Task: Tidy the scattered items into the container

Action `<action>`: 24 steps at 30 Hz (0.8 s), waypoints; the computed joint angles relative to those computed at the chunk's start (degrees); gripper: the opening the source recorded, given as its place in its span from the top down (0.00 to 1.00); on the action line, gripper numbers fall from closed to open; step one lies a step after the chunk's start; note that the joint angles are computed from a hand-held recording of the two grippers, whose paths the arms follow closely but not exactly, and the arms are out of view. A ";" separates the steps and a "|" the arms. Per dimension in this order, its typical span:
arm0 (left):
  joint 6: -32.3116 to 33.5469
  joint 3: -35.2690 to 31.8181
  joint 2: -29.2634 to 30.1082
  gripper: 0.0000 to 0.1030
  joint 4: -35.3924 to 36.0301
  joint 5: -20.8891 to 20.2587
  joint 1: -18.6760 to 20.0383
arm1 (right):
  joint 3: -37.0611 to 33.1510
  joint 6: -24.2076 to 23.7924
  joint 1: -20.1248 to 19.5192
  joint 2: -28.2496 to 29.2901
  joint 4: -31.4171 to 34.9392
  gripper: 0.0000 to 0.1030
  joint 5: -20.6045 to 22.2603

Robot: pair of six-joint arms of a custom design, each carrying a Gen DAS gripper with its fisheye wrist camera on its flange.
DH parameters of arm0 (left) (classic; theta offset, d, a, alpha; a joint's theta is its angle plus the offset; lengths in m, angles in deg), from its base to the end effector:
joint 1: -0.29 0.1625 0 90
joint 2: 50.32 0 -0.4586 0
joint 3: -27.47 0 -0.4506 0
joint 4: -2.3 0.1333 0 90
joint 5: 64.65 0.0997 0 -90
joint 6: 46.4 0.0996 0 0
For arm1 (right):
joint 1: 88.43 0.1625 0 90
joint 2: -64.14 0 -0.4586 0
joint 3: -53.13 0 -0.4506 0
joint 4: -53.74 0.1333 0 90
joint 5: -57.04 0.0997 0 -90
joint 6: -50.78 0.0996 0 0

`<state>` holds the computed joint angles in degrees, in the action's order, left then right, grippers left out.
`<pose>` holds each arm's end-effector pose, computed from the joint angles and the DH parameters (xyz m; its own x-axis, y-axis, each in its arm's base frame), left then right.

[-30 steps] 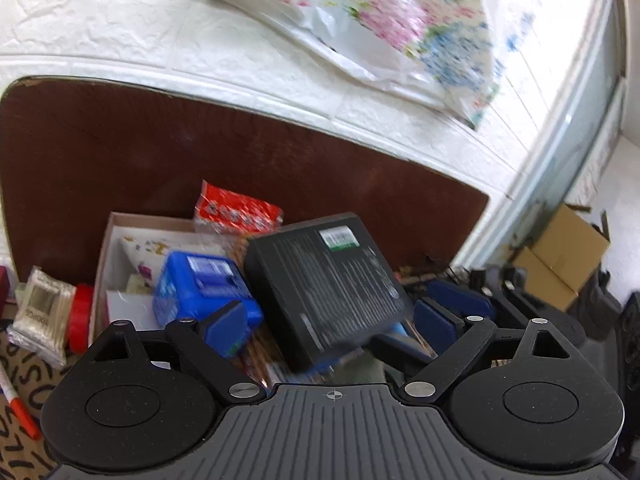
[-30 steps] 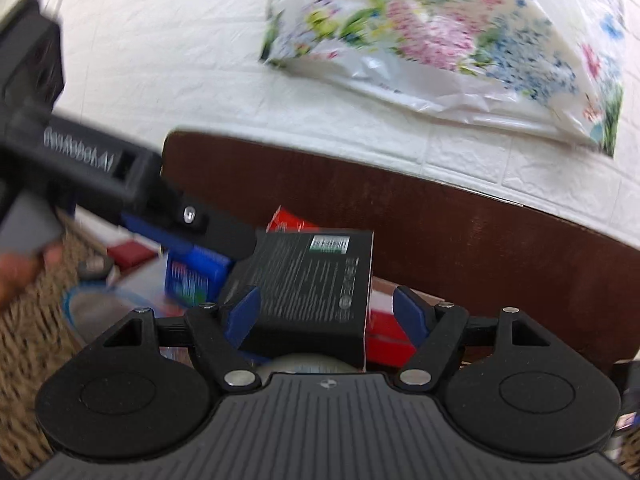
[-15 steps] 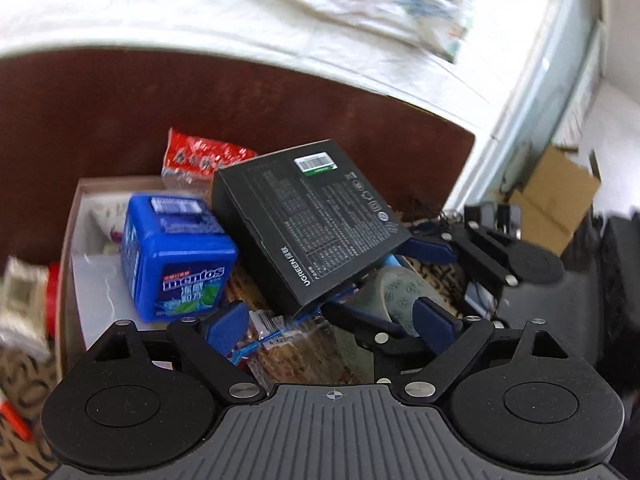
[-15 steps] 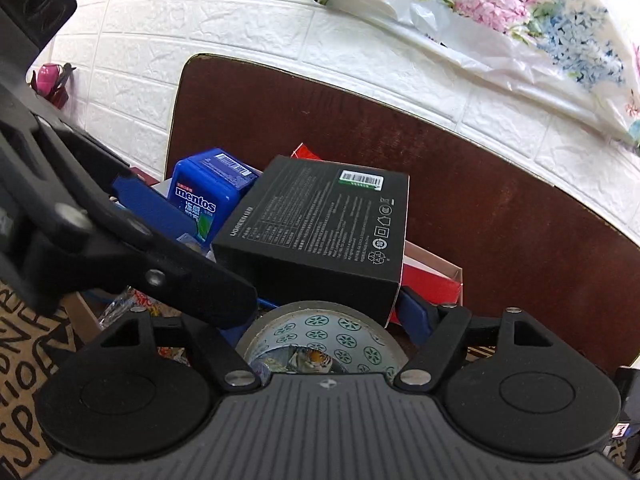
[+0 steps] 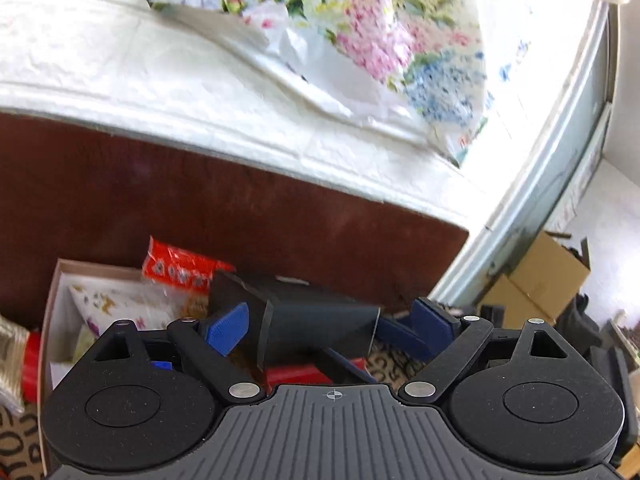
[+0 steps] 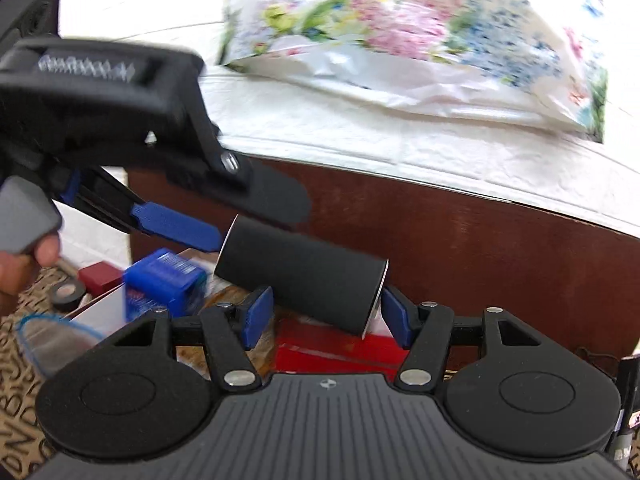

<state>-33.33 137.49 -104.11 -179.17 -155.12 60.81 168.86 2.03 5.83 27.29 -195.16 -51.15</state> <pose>-0.2096 -0.6400 0.1341 -0.7548 0.6442 -0.1240 0.5879 0.5804 -0.5636 0.1438 -0.5552 0.0772 -0.6300 0.0257 0.7761 -0.7380 0.2914 -0.6087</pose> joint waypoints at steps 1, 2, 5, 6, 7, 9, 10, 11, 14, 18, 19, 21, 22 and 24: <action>0.17 0.04 0.00 0.08 -0.42 0.15 0.00 | -0.62 0.01 -0.01 0.14 -0.11 0.37 -0.58; 0.44 0.20 0.01 0.08 -0.86 0.44 0.05 | -1.29 0.10 -0.03 0.33 -0.27 0.37 -1.22; 1.62 0.75 0.14 0.06 -1.98 2.50 0.01 | -2.54 1.59 -0.34 0.34 0.85 0.37 -2.40; 2.05 0.92 0.13 0.05 -2.18 3.20 0.04 | -2.98 1.95 -0.40 0.41 1.27 0.37 -3.03; 2.53 1.33 -0.10 0.05 -2.41 3.74 0.12 | -3.16 2.55 -0.57 0.34 1.78 0.33 -3.30; 3.60 2.24 -0.74 0.05 -2.59 4.30 0.35 | -3.17 4.26 -0.60 0.10 3.25 0.31 -4.45; 4.23 2.70 -1.08 0.05 -2.77 4.53 0.50 | -2.74 4.66 -0.52 0.26 2.43 0.31 -4.43; 4.82 3.62 -1.65 0.05 -3.42 5.02 0.54 | -1.87 5.04 -0.60 0.27 1.35 0.29 -3.33; 6.53 7.50 -4.17 0.01 -6.18 6.13 0.55 | 1.03 5.73 -0.04 0.64 -2.92 0.18 -0.86; 7.60 14.34 -8.26 0.00 -11.63 9.36 -0.30 | 4.57 4.41 2.39 2.21 -9.83 0.06 -0.88; 7.83 16.06 -9.26 0.00 -12.73 10.80 -0.74 | 5.52 4.38 3.25 2.66 -11.44 0.04 -1.63; 8.17 19.53 -11.19 0.00 -14.24 14.84 -2.02 | 7.42 5.80 5.09 3.36 -13.47 0.01 -3.57; 8.27 21.03 -12.01 0.00 -14.40 17.33 -2.84 | 8.72 7.22 5.73 3.43 -13.93 0.01 -4.26; 8.46 24.04 -13.50 0.00 -14.70 22.02 -4.46 | 11.25 10.74 7.19 3.46 -13.82 0.01 -6.38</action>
<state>-24.87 161.54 -117.61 -193.86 -133.10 56.35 180.11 12.77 13.02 30.76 -208.99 -57.54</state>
